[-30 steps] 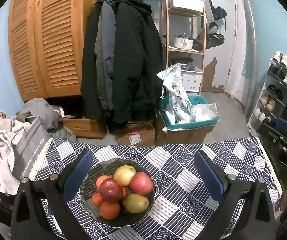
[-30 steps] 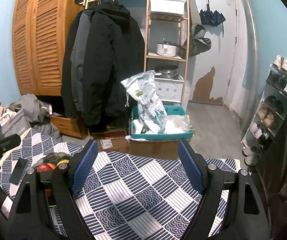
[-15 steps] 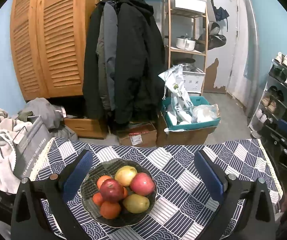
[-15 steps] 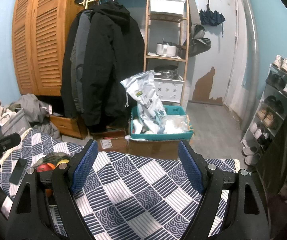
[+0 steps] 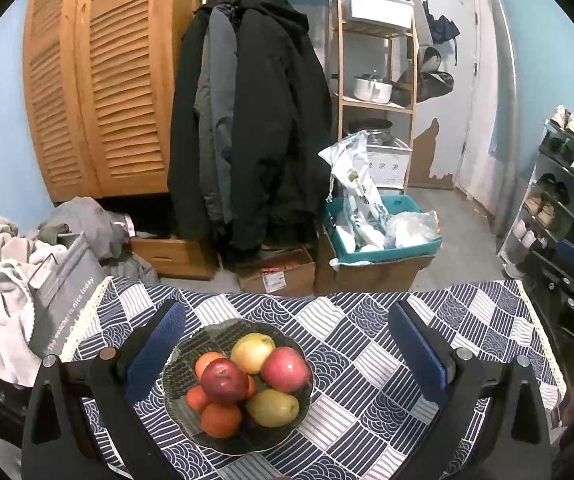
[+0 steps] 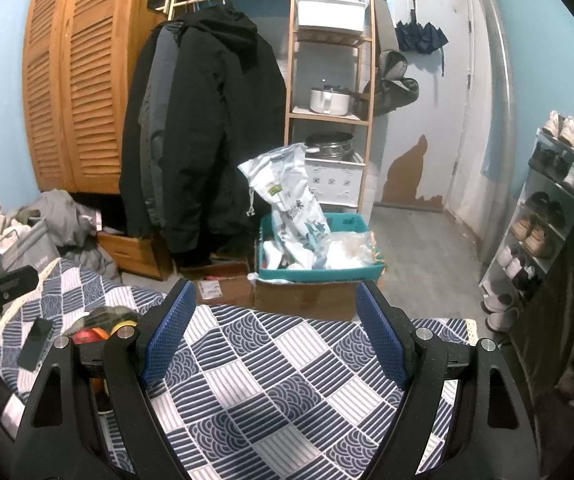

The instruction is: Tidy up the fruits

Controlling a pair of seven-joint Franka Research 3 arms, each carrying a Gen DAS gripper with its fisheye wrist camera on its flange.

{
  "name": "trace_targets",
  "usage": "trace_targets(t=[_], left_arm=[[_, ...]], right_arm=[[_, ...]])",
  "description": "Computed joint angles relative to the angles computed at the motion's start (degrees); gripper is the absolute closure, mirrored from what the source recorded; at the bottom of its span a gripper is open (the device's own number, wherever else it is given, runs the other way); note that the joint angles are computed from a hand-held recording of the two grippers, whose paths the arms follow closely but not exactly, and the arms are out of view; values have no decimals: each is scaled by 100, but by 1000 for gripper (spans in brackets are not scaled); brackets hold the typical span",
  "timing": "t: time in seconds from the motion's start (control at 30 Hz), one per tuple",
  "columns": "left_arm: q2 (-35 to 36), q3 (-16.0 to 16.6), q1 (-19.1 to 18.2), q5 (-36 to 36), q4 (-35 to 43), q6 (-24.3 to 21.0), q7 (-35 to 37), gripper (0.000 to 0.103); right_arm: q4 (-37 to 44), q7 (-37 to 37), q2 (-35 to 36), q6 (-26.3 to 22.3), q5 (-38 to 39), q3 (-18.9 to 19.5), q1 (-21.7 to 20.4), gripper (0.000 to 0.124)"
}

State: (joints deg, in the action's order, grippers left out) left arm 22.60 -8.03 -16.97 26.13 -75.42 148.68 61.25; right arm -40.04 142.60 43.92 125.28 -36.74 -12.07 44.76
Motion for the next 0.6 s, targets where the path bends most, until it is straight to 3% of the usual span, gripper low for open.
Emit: trace_targets(t=[0.6], left_arm=[[-59,29,-10,138,-137,162,-107,1]], right_arm=[[-60,23,-32,18,-25,-2,10,43]])
